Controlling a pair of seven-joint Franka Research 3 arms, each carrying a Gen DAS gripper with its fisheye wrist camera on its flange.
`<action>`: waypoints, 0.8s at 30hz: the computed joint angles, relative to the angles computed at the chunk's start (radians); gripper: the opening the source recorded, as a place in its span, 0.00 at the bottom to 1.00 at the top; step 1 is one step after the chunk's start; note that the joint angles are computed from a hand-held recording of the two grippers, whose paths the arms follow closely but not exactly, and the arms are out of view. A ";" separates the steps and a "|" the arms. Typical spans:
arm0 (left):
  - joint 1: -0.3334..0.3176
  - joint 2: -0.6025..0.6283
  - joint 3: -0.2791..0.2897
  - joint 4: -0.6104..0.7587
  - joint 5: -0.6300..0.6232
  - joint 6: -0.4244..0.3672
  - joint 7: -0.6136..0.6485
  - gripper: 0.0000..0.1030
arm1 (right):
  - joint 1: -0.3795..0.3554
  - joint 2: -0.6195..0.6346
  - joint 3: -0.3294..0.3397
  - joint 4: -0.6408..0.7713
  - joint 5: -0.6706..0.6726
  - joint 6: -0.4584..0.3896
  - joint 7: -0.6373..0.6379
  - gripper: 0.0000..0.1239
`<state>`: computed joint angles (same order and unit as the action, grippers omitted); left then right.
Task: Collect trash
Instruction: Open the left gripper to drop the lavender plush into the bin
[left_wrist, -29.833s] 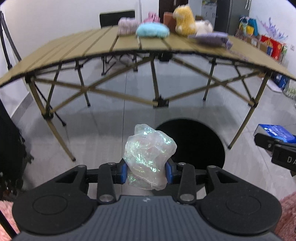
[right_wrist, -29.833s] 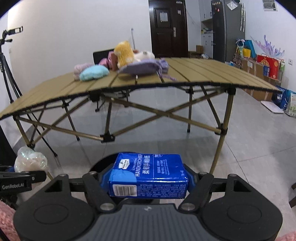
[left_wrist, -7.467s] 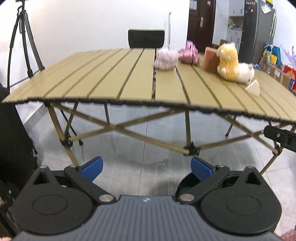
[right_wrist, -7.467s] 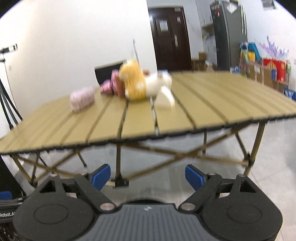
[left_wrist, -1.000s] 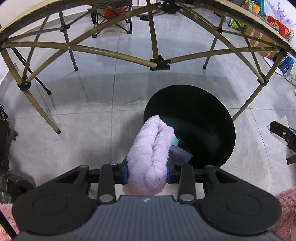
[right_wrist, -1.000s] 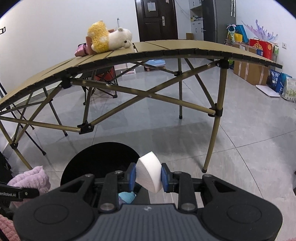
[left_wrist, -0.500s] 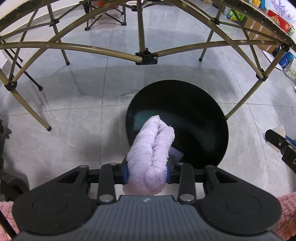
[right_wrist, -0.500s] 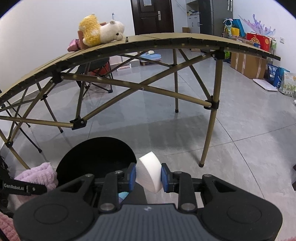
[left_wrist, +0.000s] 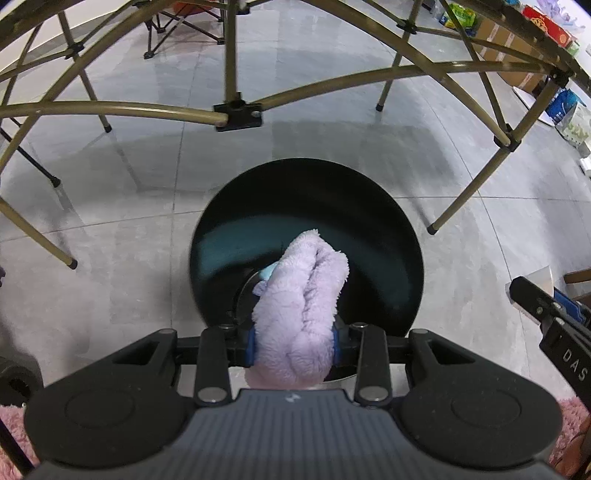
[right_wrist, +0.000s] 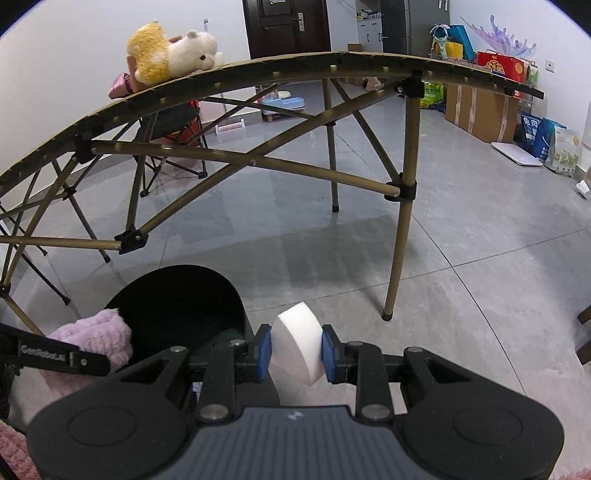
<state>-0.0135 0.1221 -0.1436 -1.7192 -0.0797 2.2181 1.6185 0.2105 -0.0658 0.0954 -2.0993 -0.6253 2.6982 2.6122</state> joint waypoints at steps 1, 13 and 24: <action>-0.003 0.006 -0.002 0.006 0.003 -0.002 -0.004 0.34 | 0.000 -0.001 0.000 -0.001 0.000 0.000 0.000 0.22; -0.026 0.068 -0.018 0.072 0.044 -0.031 -0.056 0.34 | 0.007 0.016 -0.008 0.011 0.010 -0.024 -0.027 0.22; -0.034 0.075 -0.020 0.086 0.052 -0.033 -0.090 1.00 | 0.016 0.029 -0.017 0.019 0.032 -0.034 -0.041 0.22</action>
<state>-0.0474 0.1973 -0.1635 -1.6327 -0.0275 2.1847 1.5286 0.2264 -0.0369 0.0781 -2.0801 -0.5938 2.6640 2.5715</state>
